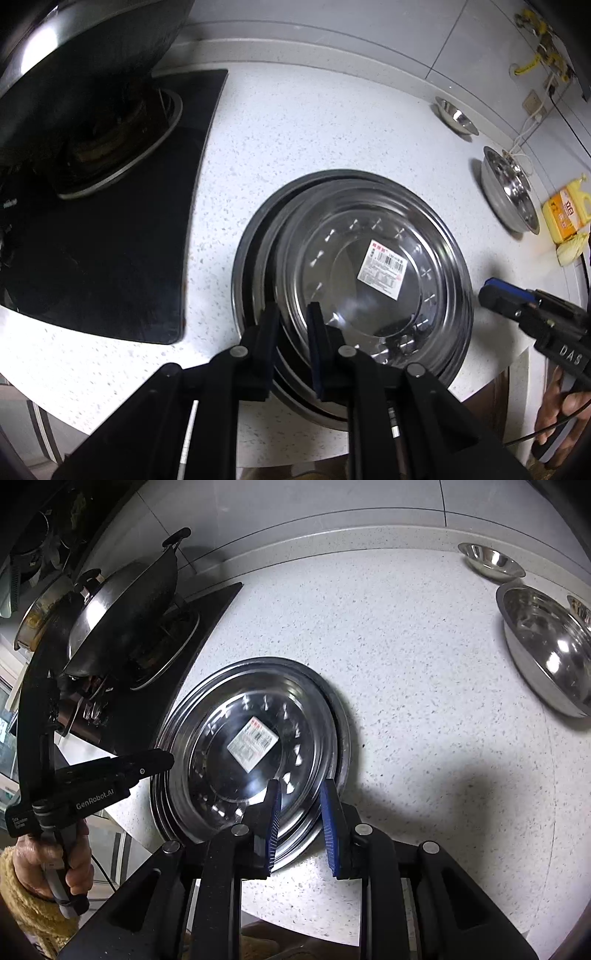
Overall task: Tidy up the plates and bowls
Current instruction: 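Lower the held plate onto the plate stack with the left gripper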
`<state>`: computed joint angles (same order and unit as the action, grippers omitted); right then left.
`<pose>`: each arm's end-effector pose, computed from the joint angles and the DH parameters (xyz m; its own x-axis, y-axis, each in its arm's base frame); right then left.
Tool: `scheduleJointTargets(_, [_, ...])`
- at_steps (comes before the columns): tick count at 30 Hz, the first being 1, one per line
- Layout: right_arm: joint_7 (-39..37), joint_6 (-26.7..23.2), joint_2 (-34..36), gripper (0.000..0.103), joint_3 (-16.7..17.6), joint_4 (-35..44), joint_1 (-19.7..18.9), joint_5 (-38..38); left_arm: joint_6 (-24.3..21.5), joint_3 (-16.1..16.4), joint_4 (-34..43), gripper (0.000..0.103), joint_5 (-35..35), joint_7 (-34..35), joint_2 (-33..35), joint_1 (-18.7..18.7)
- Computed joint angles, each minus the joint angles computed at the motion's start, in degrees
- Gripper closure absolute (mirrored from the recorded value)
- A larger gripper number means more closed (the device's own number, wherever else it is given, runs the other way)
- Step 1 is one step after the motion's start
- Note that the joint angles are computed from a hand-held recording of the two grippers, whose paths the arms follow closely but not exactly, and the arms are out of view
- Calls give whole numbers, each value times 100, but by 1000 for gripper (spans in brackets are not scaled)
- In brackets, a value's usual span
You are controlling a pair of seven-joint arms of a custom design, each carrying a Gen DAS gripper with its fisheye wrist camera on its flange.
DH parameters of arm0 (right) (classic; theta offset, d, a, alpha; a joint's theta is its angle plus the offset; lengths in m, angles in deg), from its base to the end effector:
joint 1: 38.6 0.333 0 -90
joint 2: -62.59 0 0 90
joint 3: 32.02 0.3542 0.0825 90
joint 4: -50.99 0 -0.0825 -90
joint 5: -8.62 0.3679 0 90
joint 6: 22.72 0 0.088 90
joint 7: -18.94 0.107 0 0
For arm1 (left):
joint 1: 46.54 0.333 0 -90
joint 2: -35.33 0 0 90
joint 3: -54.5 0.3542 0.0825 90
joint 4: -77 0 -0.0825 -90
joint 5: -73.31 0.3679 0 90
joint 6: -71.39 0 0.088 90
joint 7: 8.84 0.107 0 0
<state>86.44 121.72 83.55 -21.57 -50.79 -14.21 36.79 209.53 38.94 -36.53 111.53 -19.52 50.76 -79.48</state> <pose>0.5674 0.3713 0.4401 0.6131 -0.7233 -0.3177 -0.7746 -0.4714 -0.4217 0.4186 -0.4518 0.4001 0.4104 -0.8987 0.1544 -0.8030 -0.4364 -0.4058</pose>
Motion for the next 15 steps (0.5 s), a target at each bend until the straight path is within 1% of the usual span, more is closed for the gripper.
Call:
scheduleJointTargets(2, [-44,31,-27,83,23,-28,-36,93,-201,4,44,88,51,0,-23,-47])
scheduleJointTargets(6, [-146,81,-107,82,52,-120,-110,305,-456,-14,35,88,201,-86,-125,-91])
scheduleJointTargets(10, [-250,134,-241,73,55,-290,-206,559,-829,-62,204,88,397,-113,-151,-170])
scheduleJointTargets(12, [-291,165,-353,70,42,-431,-265,705,-930,-81,375,83,571,-101,-118,-229])
scheduleJointTargets(13, [-306,187,-419,69,29,-511,-291,771,-944,-85,481,78,664,-84,-81,-258])
scheduleJointTargets(15, [-342,274,-591,65,-7,-711,-351,917,-893,-90,699,76,788,-7,18,-299])
